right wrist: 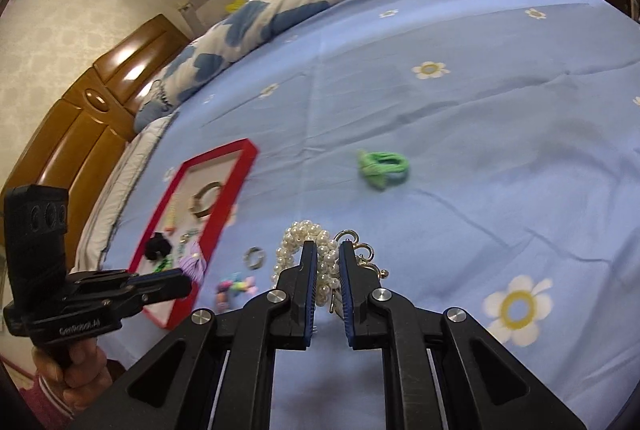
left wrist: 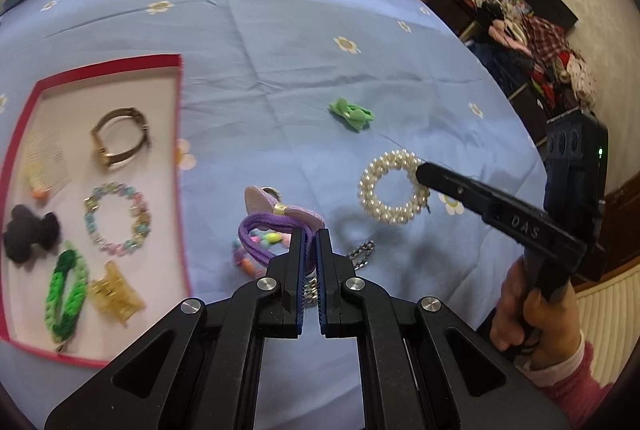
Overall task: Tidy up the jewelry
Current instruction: 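Drop the hair tie from the left tool while the right tool drops the pearl bracelet in the box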
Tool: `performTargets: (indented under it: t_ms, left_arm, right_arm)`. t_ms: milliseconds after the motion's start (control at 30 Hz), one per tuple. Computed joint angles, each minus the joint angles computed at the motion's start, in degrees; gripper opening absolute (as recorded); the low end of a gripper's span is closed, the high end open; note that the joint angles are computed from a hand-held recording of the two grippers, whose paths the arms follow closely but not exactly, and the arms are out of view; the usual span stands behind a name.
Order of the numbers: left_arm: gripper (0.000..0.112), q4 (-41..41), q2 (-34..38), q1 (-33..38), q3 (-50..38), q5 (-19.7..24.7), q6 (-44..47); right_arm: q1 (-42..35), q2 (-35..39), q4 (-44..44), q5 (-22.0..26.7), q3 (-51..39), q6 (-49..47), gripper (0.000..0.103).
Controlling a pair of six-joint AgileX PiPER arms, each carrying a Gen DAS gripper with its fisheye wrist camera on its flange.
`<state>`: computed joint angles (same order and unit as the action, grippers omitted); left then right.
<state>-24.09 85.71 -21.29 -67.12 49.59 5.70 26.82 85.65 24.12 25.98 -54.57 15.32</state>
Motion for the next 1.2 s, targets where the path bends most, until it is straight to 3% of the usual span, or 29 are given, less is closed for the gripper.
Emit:
performTargets:
  t_ms: [367,633,867,1200]
  left_arm:
    - [0.004,-2.05,-7.0,11.35,5.83,1.5,3.45]
    - [0.004,-3.54,-9.42,21.22,8.5,2.38,7.66]
    - [0.004,-5.16,-8.5,29.39,8.69,3.37,11.95]
    - [0.004,-4.4,-4.07,33.44,6.91,2.25,13.59]
  right_arm:
    - [8.14,5.8,1.38,-1.55,-7.43,1.87,0.011]
    - [12.15,11.87,1.56,-0.01,-16.09,1.41,0.011]
    - [14.47,18.39,0.7,2.38,-25.64,1.17,0.011]
    - [16.4,29.12,-0.21,6.39,-39.32,1.06,0.011]
